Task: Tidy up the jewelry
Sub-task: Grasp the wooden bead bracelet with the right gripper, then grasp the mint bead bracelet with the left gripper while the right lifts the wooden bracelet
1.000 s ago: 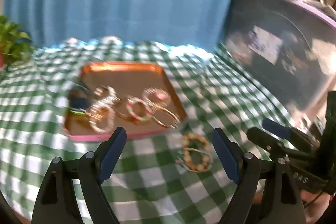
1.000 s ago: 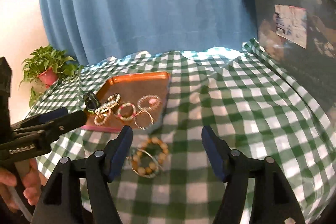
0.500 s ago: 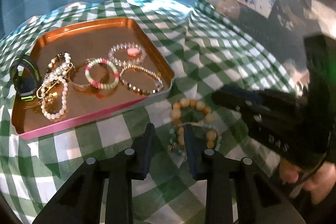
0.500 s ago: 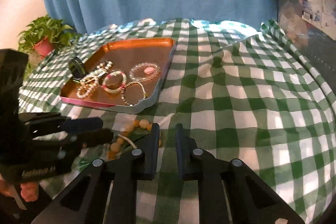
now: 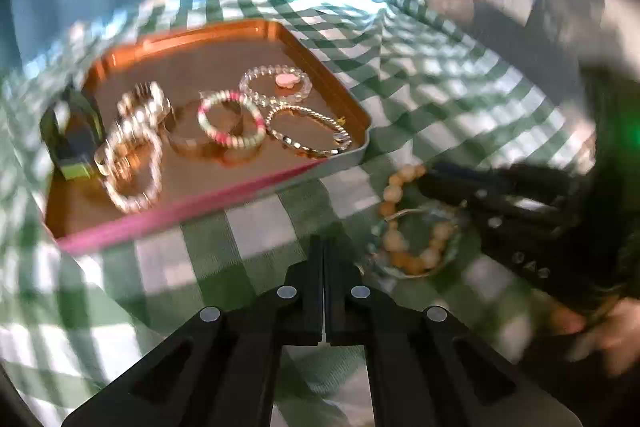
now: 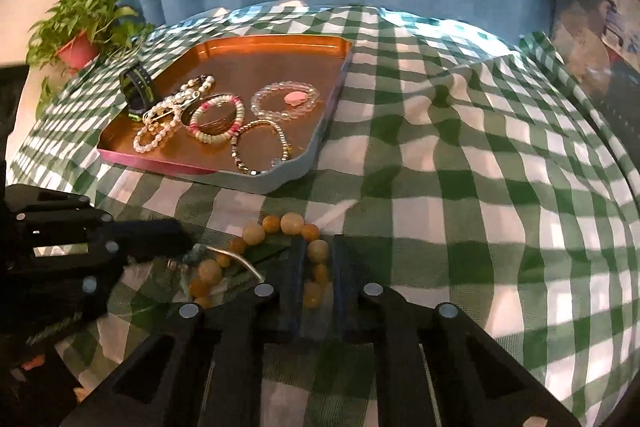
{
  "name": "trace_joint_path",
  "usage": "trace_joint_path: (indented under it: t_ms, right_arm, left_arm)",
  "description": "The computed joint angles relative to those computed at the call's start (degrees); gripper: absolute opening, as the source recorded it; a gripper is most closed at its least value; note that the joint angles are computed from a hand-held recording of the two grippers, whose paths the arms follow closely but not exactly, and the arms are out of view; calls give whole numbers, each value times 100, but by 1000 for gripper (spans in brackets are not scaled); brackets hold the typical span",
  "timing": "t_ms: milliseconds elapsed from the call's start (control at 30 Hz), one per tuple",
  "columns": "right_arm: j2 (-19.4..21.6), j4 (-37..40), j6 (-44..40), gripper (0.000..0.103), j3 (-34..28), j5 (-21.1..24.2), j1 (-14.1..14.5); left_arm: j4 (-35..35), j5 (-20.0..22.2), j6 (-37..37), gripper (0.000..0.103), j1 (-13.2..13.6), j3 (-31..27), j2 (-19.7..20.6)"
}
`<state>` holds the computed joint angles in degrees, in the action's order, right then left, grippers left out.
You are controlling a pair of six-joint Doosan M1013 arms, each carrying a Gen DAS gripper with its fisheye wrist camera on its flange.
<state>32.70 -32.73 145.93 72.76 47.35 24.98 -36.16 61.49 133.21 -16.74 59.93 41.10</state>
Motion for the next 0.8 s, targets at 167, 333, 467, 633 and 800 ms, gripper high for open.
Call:
trace_joint_path:
  t_ms: [167,333,467,633,800]
  right_arm:
    - [-359,-836,918,10,445,-301,119]
    - [-572,-1399,1585,10,654,-454,141]
    - [-596,-1319,1499,11,658,-686,76]
    - [-585,-1330,1398,11,623,-559,68]
    - [-591,-1233,1441,11,652,-464,31]
  left_arm:
    - [-531,137,346,6,71,113,-109]
    - [-456,416,394,30,-74,31,-4]
    - [-356,415,458,34,-174,18,20]
    - [-270,195,399,36,-254,-55,66]
    - [165,-752,259,5,-382,167,-43]
